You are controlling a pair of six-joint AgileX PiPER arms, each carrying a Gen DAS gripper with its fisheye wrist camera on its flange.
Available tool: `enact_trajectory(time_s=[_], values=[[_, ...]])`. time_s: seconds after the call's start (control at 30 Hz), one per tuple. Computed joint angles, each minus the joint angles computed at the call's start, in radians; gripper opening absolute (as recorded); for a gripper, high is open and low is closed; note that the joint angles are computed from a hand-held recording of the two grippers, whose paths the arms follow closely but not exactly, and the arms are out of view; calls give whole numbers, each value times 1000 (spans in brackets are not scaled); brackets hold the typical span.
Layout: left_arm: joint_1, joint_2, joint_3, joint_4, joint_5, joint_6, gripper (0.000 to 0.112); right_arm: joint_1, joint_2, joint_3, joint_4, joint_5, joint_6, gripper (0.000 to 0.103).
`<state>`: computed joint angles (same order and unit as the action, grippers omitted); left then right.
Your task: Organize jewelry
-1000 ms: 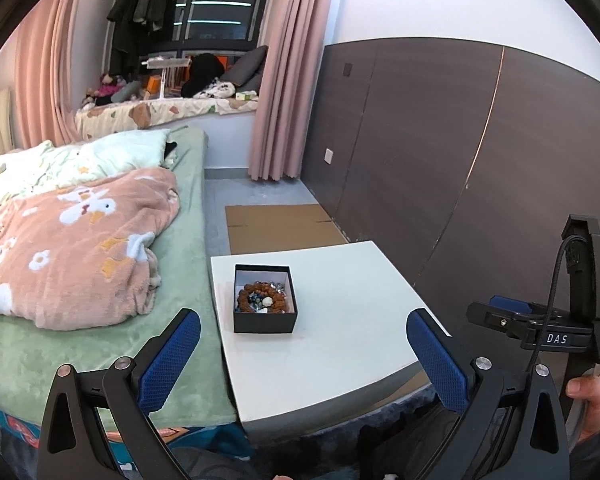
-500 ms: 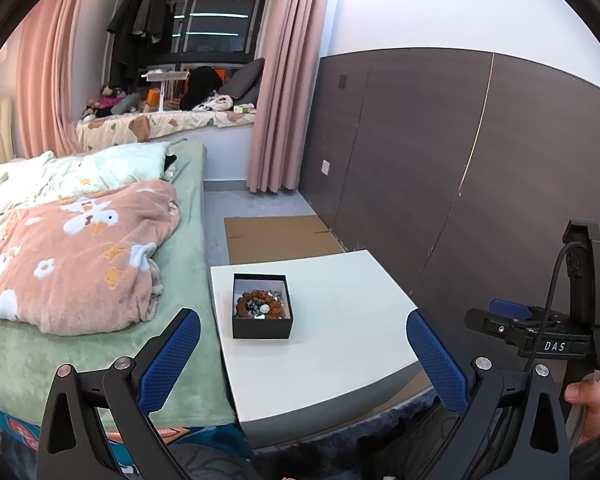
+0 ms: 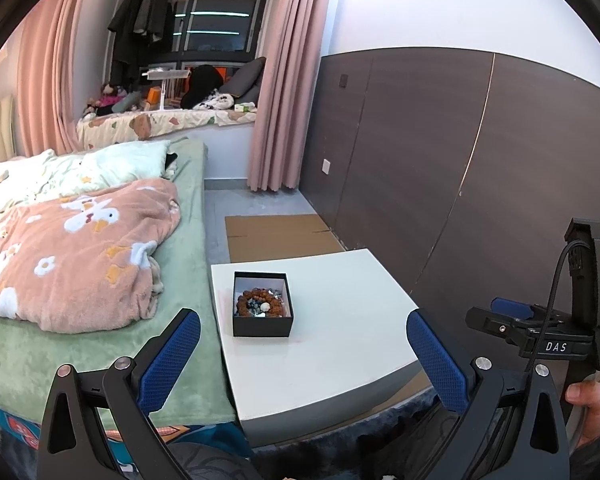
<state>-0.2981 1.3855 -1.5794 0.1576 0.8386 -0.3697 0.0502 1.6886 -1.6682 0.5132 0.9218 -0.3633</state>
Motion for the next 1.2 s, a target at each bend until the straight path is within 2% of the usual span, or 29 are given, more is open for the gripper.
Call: enact_trajectory(time_s=[0.3,1.2], values=[[5,-13,20,-2,-16,1,103,-2,2,-5,0,3,-1,103],[-45,-36,10,74,4,-51,103,-17,-14,13,18,-2,4,103]])
